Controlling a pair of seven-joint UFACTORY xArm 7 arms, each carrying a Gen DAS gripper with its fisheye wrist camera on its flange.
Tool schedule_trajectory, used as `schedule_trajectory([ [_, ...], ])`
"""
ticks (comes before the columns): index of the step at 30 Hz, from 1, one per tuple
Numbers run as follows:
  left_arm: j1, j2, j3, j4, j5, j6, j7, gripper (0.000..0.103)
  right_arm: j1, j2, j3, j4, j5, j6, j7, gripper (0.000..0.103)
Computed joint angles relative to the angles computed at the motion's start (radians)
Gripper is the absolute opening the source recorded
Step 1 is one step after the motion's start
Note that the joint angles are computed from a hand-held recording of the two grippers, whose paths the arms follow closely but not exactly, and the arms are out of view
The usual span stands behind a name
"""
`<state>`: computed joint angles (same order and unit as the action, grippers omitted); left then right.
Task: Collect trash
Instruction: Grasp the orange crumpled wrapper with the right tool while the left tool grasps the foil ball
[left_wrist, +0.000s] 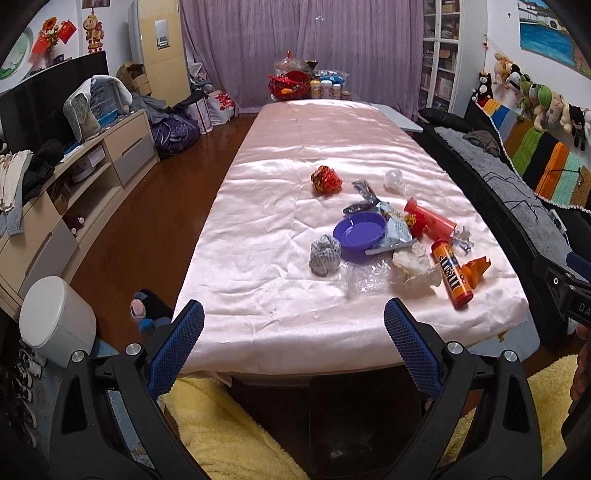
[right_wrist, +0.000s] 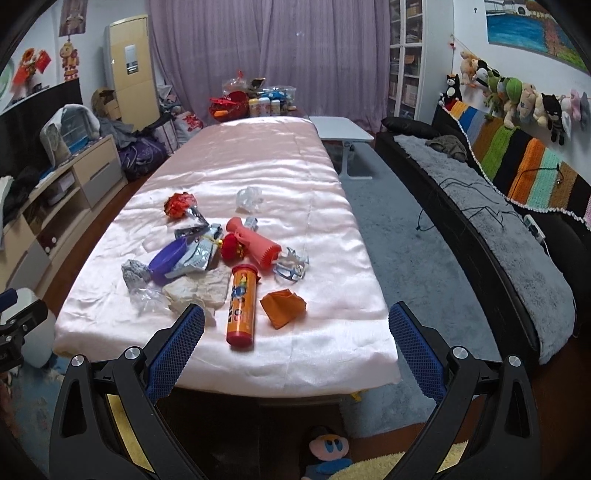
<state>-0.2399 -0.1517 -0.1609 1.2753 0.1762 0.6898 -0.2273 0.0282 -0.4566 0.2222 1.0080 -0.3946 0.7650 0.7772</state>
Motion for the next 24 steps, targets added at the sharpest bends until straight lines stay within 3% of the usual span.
schedule_trajectory([
  [7, -0.016, 0.083, 0.016, 0.036, -0.086, 0.0, 0.073, 0.09, 0.001, 0.07, -0.016, -0.007, 0.003, -0.011, -0.01, 0.092],
  [11, -0.02, 0.138, 0.023, 0.08, -0.126, 0.007, 0.097, 0.09, 0.028, 0.111, -0.064, -0.008, 0.072, -0.048, -0.052, 0.091],
  [17, -0.03, 0.247, 0.03, 0.184, -0.112, 0.025, 0.078, 0.09, 0.026, 0.192, -0.075, 0.038, 0.069, -0.051, -0.053, 0.091],
  [19, -0.03, 0.29, 0.033, 0.232, -0.132, 0.039, 0.087, 0.089, 0.028, 0.21, -0.079, 0.046, 0.056, -0.06, -0.055, 0.085],
  [23, -0.04, 0.381, 0.041, 0.335, -0.134, 0.08, 0.096, 0.078, 0.049, 0.253, -0.105, 0.066, 0.099, -0.075, -0.12, 0.075],
  [24, -0.041, 0.406, 0.041, 0.365, -0.14, 0.097, 0.101, 0.07, 0.051, 0.261, -0.11, 0.068, 0.107, -0.077, -0.132, 0.072],
])
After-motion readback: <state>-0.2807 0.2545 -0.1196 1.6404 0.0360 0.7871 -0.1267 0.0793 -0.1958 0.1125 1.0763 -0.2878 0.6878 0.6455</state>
